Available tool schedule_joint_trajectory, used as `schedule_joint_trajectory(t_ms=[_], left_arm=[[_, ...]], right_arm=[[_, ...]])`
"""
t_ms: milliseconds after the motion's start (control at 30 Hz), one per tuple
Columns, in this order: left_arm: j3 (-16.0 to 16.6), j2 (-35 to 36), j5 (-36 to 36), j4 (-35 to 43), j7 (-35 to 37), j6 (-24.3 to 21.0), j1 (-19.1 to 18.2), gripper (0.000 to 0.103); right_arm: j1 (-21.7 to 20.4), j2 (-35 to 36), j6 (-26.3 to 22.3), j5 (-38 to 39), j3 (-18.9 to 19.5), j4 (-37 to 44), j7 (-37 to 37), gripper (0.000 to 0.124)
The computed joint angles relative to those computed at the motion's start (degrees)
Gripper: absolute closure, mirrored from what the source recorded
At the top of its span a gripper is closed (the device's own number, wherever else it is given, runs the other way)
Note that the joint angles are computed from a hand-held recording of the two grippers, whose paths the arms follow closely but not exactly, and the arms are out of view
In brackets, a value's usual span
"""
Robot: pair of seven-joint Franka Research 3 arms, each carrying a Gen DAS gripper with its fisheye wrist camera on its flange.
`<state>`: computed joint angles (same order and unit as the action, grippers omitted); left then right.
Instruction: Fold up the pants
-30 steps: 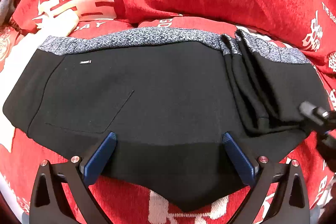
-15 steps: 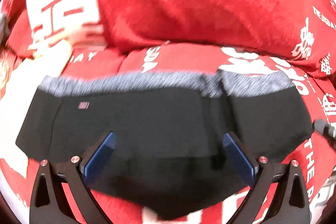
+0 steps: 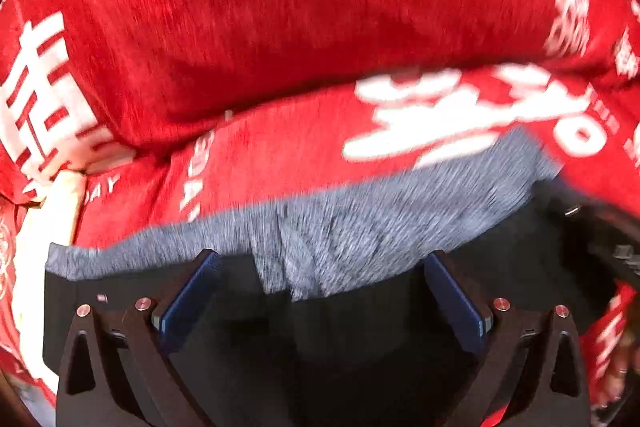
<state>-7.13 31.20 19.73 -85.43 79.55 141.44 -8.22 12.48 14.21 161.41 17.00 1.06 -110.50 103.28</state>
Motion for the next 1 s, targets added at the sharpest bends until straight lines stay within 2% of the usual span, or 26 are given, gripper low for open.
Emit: schedule_joint_trajectory(t_ms=[33,133,233,333,400,467,533,600,733,833,1000], left_arm=[[-0.5,-0.3,-1.1,-1.4,0.7,0.3,0.9,0.001],[-2.0,-3.2,-5.3,-7.5,1.4,4.9,3.7,0.001],[-1.5,-5.2,-4.8,-11.0,1.7,7.3,3.7,0.001],[-0.8,-7.3,-4.0,-12.7,0.8,6.9,3.6,0.001],[-1.0,-9.6,-5.1,-15.5,1.1,8.4,4.8,0.001],[-1.1,-12.4,-6.0,-18.9,2.0,10.3,6.1,0.001],[-0.8,-15.4,-6.5,-22.4,2.3,11.6,7.0,0.001],[-0.7,-17.4,-7.4,-24.8,2.9,11.9,7.8,0.001],[0.1,-20.9,-7.6,-29.3,3.6,11.3,8.8,0.001],[-0.1,-23.7,-11.0,-33.3,6.5,11.2,10.1,0.001],[0.9,-27.0,-12.0,-38.1,8.2,11.5,10.6,0.001]], right_arm=[[0.4,-0.3,0.0,-0.9,-0.2,-0.4,0.1,0.114],[-1.1,-1.8,0.5,4.9,2.4,-2.4,-4.1,0.114],[-0.2,-2.7,-1.2,5.1,2.7,-3.0,-6.1,0.114],[1.2,-4.2,-2.9,3.6,2.6,-3.7,-5.9,0.114],[2.1,-6.0,-2.2,3.6,2.6,-5.4,-4.6,0.112],[3.0,-8.0,-1.6,2.3,2.6,-7.1,-3.5,0.102],[3.6,-9.7,-1.5,1.4,2.8,-8.6,-2.6,0.078],[4.1,-11.3,-1.1,0.9,3.1,-10.0,-1.9,0.073],[5.1,-13.8,-2.4,1.7,3.9,-12.1,-1.1,0.073],[5.8,-15.3,-3.3,1.8,4.5,-13.8,0.0,0.073],[7.0,-18.0,-4.7,-1.7,5.7,-16.9,4.9,0.073]])
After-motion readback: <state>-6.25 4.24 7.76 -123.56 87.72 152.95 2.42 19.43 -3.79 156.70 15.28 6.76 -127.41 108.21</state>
